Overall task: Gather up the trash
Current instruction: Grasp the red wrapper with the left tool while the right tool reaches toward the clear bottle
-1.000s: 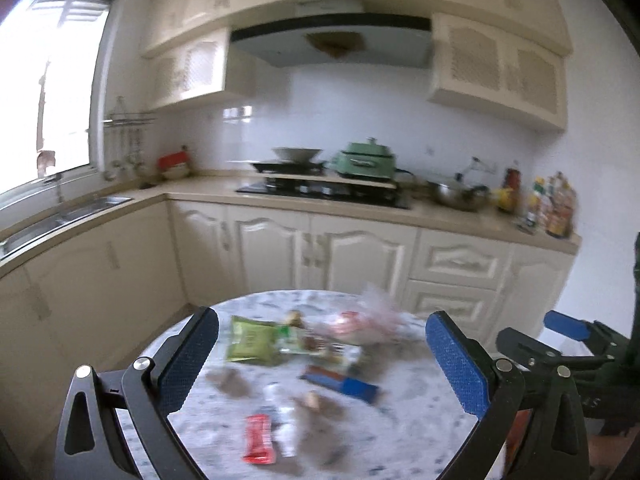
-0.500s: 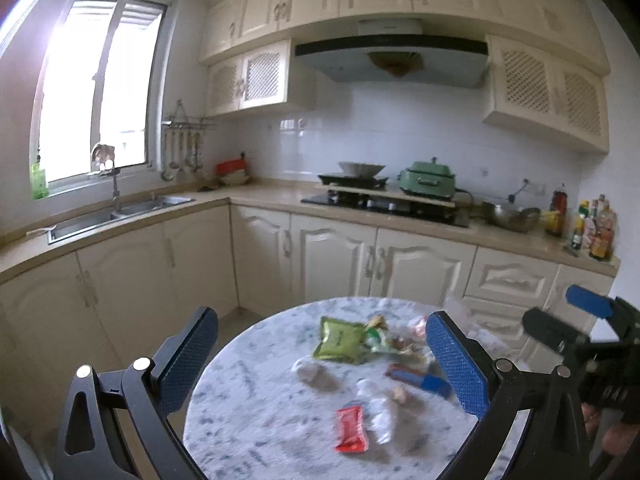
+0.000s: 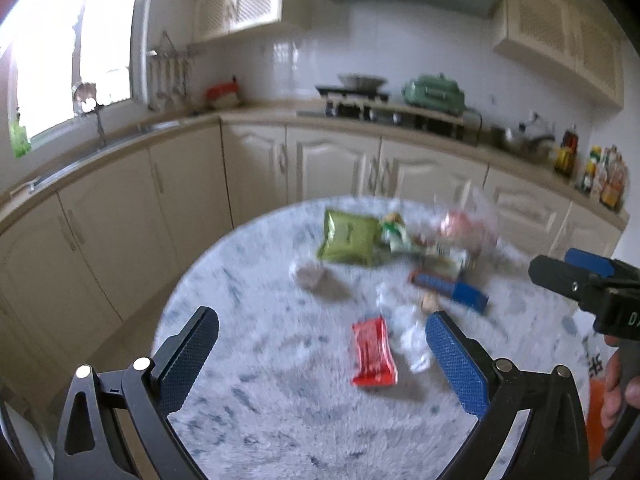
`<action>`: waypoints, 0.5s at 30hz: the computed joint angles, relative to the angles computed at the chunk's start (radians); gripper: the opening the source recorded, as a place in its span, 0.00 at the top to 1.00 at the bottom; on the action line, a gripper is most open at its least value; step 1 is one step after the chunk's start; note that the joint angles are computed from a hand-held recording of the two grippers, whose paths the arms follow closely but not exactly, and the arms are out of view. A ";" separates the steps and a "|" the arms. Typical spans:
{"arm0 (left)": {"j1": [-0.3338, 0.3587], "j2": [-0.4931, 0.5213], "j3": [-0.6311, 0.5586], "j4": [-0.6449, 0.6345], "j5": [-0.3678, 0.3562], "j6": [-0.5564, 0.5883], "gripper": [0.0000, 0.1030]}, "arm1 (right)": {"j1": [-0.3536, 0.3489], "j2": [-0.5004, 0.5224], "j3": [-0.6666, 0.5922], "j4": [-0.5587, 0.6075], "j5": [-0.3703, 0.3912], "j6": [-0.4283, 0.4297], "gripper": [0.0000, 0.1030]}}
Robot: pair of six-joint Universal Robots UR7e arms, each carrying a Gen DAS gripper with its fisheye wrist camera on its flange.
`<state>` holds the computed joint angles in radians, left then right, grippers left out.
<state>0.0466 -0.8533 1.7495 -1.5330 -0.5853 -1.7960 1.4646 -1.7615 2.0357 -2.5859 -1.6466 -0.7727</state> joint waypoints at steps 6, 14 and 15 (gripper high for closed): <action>0.093 -0.013 0.073 -0.213 -0.059 0.181 0.01 | -0.020 0.048 -0.003 -0.003 -0.034 0.011 0.00; 0.220 0.013 0.083 -0.465 -0.116 0.411 0.20 | -0.023 0.093 -0.013 0.018 -0.058 0.024 0.00; 0.230 0.016 0.073 -0.461 -0.118 0.418 0.22 | -0.022 0.096 -0.012 0.021 -0.059 0.026 0.00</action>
